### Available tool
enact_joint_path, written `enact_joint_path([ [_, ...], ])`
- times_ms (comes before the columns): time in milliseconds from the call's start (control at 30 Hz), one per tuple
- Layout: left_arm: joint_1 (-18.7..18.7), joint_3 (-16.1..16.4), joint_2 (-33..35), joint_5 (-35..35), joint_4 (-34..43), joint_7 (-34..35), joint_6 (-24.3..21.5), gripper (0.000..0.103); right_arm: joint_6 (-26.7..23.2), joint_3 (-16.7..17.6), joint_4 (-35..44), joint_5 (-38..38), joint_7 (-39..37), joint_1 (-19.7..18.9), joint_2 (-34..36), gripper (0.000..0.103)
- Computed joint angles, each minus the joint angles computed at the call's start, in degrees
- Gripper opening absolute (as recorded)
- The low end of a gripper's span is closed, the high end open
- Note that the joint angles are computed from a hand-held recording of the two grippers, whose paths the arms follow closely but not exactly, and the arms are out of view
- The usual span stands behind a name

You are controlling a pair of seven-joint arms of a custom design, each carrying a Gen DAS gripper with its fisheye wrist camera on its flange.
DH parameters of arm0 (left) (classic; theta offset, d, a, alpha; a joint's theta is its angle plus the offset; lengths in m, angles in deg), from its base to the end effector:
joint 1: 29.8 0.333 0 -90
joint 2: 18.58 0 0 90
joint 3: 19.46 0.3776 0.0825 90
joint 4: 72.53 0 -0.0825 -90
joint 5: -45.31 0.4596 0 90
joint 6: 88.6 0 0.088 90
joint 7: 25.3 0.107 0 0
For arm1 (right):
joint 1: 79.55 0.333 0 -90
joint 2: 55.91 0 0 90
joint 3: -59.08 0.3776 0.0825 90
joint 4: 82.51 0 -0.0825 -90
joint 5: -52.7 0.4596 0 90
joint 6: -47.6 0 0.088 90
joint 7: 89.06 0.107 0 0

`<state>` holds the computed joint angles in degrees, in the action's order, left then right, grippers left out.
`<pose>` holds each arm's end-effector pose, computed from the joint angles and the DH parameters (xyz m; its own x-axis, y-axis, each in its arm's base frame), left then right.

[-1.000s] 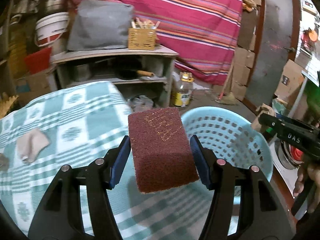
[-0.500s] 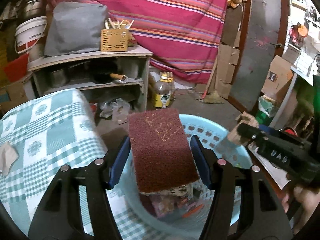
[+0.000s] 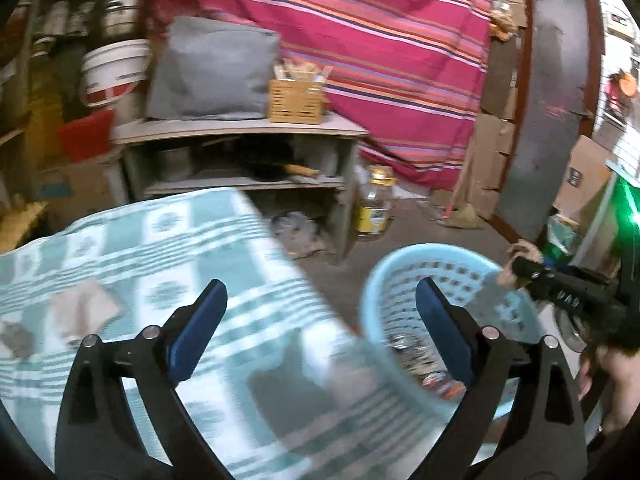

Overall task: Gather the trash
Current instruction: 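Return to the table and lower the open left tool around the crumpled brown paper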

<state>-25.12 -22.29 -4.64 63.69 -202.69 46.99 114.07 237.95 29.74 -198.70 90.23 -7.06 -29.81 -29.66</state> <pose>0.6404 -0.0166 0.3720 -0.0628 -0.9942 0.0868 -0.5368 -0.0397 -0.8427 0.6762 0.2197 0.3521 -0.0042 -0.9942 -0.1071 -0.6188 0.0867 -0.7807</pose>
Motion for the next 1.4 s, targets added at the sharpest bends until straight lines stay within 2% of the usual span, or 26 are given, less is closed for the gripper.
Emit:
enact_joint_path([
  [33,-0.4,1.2,-0.7,-1.1,-0.8,1.3,0.0,0.094,-0.4,-1.0,0.4,0.3,0.0,1.1,0.4,0.048],
  [67,-1.4,3.1,-1.4,-3.4,-1.9,3.9,0.1,0.095,-1.2,-3.9,0.9,1.0,0.6,4.0,1.5,0.048],
  [167,-4.5,8.0,-2.9,-13.1,-4.6,14.1,1.3,0.097,-2.9,-9.9,1.6,1.2,4.0,9.6,3.8,0.078],
  [233,-3.0,8.3,-3.4,-14.9,-5.3,16.5,1.7,0.097,-4.0,-13.1,2.0,0.9,6.6,12.5,5.3,0.079],
  [300,0.0,7.9,-3.6,-14.7,-5.9,16.7,2.0,0.097,-6.1,-17.5,2.6,0.4,9.7,16.4,7.6,0.085],
  [367,2.4,7.6,-3.6,-14.4,-6.1,16.4,1.9,0.097,-7.2,-20.1,3.1,-0.7,12.0,18.8,9.2,0.087],
  [433,4.3,7.9,-3.3,-14.6,-6.0,16.4,2.0,0.097,-7.8,-21.2,3.6,-2.0,13.9,20.0,10.2,0.089],
  [467,4.8,8.0,-3.2,-15.0,-6.1,16.5,2.2,0.097,-7.9,-21.4,3.9,-2.6,14.8,20.4,10.5,0.09],
  [533,6.2,8.2,-2.8,-15.4,-6.1,16.3,2.5,0.097,-7.3,-19.6,4.7,-4.1,15.7,19.6,10.1,0.091],
  [633,10.6,7.2,-1.8,-10.7,-5.1,12.2,1.5,0.097,-7.4,-18.2,6.5,-6.3,17.6,19.4,10.7,0.092],
  [733,10.3,8.9,-0.5,-12.5,-4.1,13.3,0.7,0.097,-7.6,-16.3,9.0,-8.6,19.5,18.9,11.7,0.093],
  [867,16.8,5.9,2.0,-5.5,-0.9,6.6,-3.8,0.097,-8.6,-13.8,12.7,-12.1,21.3,18.0,13.2,0.093],
  [933,16.6,7.0,3.3,-5.2,0.3,5.9,-4.9,0.097,-10.0,-12.8,15.0,-14.1,22.2,17.6,14.3,0.093],
  [967,18.1,5.9,3.9,-3.6,1.0,4.8,-6.0,0.097,-10.7,-12.5,16.1,-15.0,22.7,17.5,14.9,0.093],
  [1133,30.2,-3.9,6.4,6.1,4.5,-2.4,-9.4,0.097,-13.4,-10.8,20.5,-19.6,25.0,16.7,17.0,0.093],
  [1233,37.4,-10.9,8.1,10.2,6.7,-4.6,-12.6,0.088,-14.8,-9.9,22.7,-22.3,26.1,16.1,18.0,0.093],
  [1333,39.7,-13.5,9.0,10.3,7.6,-3.3,-14.4,0.074,-16.0,-9.5,24.5,-24.9,27.5,15.9,18.9,0.093],
  [1400,42.6,-16.8,9.9,9.9,8.1,-1.4,-15.6,0.066,-16.7,-8.7,25.7,-26.4,28.4,15.2,19.3,0.093],
])
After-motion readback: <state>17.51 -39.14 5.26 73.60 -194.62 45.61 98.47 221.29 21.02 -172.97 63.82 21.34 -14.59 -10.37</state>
